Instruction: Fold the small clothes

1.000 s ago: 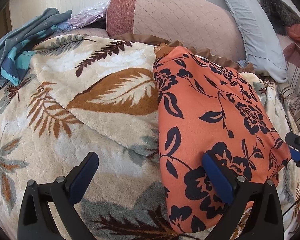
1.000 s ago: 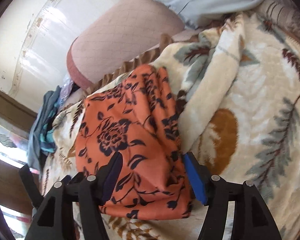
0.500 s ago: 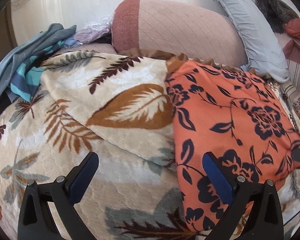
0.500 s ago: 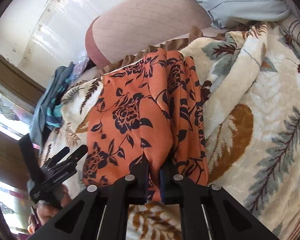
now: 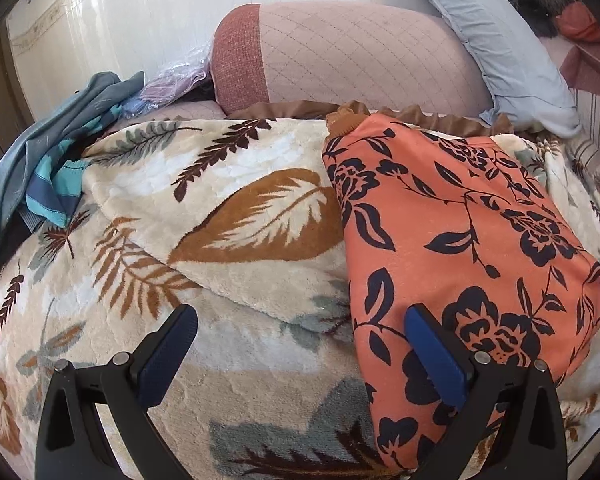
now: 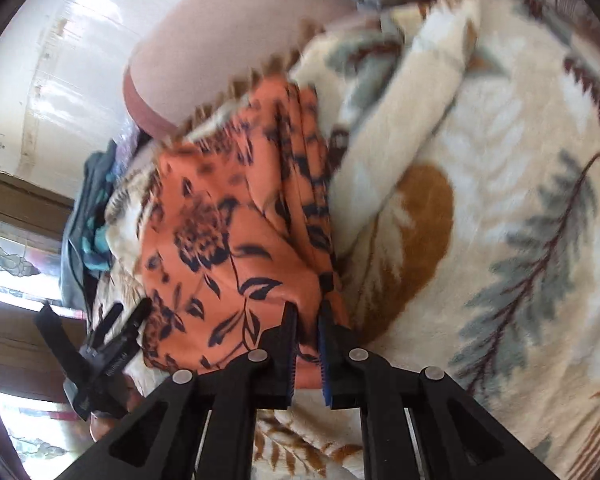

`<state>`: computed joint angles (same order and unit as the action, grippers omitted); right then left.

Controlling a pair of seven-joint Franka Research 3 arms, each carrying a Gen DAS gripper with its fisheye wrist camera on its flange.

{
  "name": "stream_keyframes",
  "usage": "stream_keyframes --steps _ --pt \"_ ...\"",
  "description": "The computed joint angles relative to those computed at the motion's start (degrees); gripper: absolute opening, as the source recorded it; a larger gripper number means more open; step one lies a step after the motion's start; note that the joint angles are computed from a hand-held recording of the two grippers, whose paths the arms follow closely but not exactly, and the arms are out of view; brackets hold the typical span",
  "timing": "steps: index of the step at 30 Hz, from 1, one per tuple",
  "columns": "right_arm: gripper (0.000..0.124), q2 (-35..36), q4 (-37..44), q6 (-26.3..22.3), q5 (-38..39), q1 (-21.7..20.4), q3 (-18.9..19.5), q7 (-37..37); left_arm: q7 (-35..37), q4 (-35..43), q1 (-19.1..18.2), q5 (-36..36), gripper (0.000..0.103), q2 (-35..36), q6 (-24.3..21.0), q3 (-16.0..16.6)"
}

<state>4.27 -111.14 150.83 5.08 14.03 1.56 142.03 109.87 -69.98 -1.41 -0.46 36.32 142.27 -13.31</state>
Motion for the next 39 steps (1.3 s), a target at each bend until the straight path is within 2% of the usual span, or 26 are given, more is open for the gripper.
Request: stream_keyframes --steps 3,7,9,11,13,14,15,17,21,23,24,25,26,27,28,29,30,32,33,36,39 --pt "0.013 -0.8 0.8 2.1 -14.7 1.5 -0.8 9.7 -0.5 0.7 0.2 -0.5 0.103 0.3 -0.9 -0.1" --pt "0.013 3.0 7.1 2.4 -25.4 3.5 -0.6 10.9 0.2 -0.5 0.2 -0.5 0.103 -0.4 0.0 -0.3" --pt "0.013 6.1 10.6 1.3 -22.8 4.0 0.0 6.3 0.2 -1.7 0.0 0.0 0.103 -1.0 1.2 0.0" --pt "0.013 9.6 14.6 -3.0 -17.2 4.1 0.7 0.6 0.4 -2.3 -0.1 0.5 0.103 -1.2 1.7 0.1" --pt "0.014 15.1 21.5 -13.9 -6.4 2.4 2.9 -8.8 0.4 -1.3 -0.4 1.2 0.103 -0.8 0.0 0.4" --pt "0.014 17.0 23.2 -16.7 -2.6 1.4 3.9 -12.0 0.2 -0.5 -0.6 1.4 0.103 -0.4 -1.0 0.6" --pt "0.013 16.8 23.0 -16.3 -2.9 2.3 2.8 -12.2 0.2 -0.2 -0.2 0.7 0.103 -0.2 -1.2 0.2" --pt "0.013 15.7 22.6 -16.7 2.0 1.8 2.4 -13.8 0.0 1.7 0.1 -0.2 0.103 0.6 -3.2 -0.1" --pt "0.013 11.4 15.6 -8.2 8.7 1.1 1.6 -16.6 1.0 1.9 1.7 -3.7 0.103 0.6 -2.7 -1.8" --pt "0.013 7.7 9.5 2.2 11.6 0.9 1.4 -17.7 2.6 0.7 3.1 -6.7 0.103 -0.1 -0.6 -3.4" --pt "0.017 5.9 6.4 8.1 14.3 0.5 1.7 -18.9 3.2 0.2 3.7 -8.1 0.103 -0.4 0.4 -4.0" --pt "0.025 4.8 4.2 12.5 16.7 0.2 2.0 -19.8 3.7 0.0 4.1 -9.4 0.103 -0.5 1.0 -4.5" --pt "0.063 3.7 2.2 15.8 16.2 0.5 1.4 -17.4 4.0 0.3 4.3 -10.4 0.103 -0.4 0.8 -4.8" --pt "0.096 2.6 -0.2 18.6 11.9 2.3 -1.3 -11.1 4.3 1.3 4.7 -11.6 0.103 0.3 -0.6 -5.3" --pt "0.095 2.1 -1.8 20.6 6.1 3.9 -3.8 -4.3 4.5 3.6 4.9 -12.6 0.103 1.5 -3.6 -5.7" --pt "0.095 2.2 -2.1 20.7 4.3 4.0 -4.3 -1.5 4.3 6.5 4.9 -13.5 0.103 3.1 -7.4 -6.0" --pt "0.095 2.2 -2.4 19.8 6.5 2.2 -2.8 -2.4 3.8 10.2 4.7 -14.4 0.103 5.1 -11.8 -6.0" --pt "0.095 2.7 -2.9 21.4 15.6 -0.7 0.5 -9.1 2.6 15.4 4.2 -15.8 0.103 8.0 -18.0 -5.9" --pt "0.095 3.2 -2.6 21.1 17.4 -1.2 0.9 -10.5 2.3 17.0 4.0 -16.3 0.103 8.9 -19.8 -5.8" --pt "0.095 4.8 -1.5 18.3 16.1 -0.8 0.0 -10.2 3.3 18.1 3.5 -17.1 0.103 9.6 -21.6 -5.5" --pt "0.095 6.4 -0.8 17.6 21.6 -2.7 1.9 -15.8 4.9 18.4 3.1 -17.4 0.103 9.8 -22.7 -5.3"
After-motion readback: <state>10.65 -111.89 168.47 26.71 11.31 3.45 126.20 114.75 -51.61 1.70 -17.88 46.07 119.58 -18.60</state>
